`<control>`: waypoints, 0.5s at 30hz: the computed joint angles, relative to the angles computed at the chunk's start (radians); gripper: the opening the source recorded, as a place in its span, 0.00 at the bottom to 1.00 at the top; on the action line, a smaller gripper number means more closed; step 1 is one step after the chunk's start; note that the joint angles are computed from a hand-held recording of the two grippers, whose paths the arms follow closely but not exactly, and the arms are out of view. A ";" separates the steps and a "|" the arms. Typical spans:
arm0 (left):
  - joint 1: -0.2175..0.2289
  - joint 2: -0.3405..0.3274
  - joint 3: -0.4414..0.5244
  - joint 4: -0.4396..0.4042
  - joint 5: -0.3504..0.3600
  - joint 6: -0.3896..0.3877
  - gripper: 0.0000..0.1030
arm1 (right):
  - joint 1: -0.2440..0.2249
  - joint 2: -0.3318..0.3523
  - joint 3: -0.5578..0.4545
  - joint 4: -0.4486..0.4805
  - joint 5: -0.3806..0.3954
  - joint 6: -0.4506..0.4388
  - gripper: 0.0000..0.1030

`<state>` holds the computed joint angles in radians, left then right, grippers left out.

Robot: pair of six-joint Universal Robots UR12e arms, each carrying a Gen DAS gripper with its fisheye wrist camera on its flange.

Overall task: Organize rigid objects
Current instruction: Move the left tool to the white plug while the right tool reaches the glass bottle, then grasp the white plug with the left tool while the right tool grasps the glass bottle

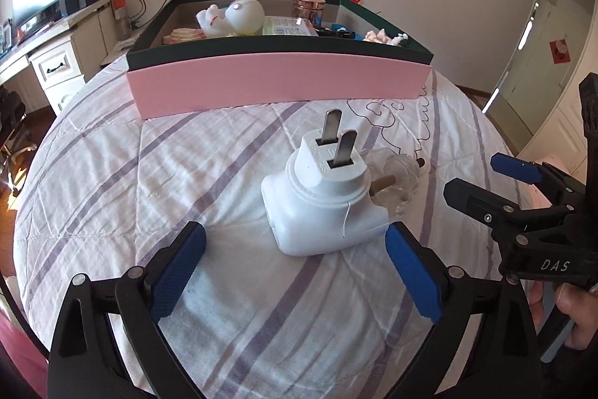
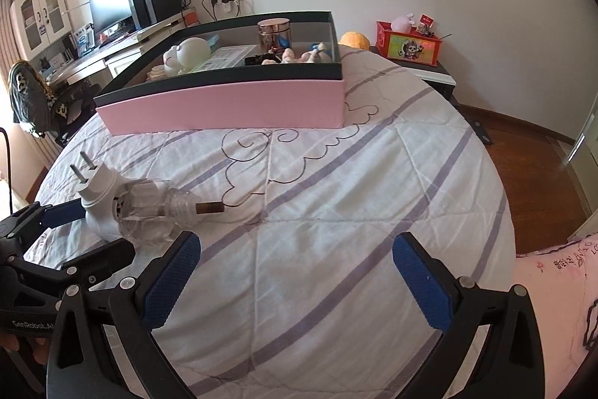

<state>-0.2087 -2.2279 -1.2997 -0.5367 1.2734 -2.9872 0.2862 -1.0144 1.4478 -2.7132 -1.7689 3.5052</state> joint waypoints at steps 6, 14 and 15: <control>0.008 0.003 -0.009 0.018 0.017 -0.030 0.96 | 0.004 0.019 -0.034 0.032 0.050 -0.048 1.00; 0.014 -0.002 -0.003 0.029 0.091 -0.056 0.98 | 0.017 0.055 -0.106 0.095 0.101 -0.147 1.00; 0.014 -0.003 -0.003 0.032 0.104 -0.060 0.97 | 0.017 0.062 -0.120 0.105 0.112 -0.166 1.00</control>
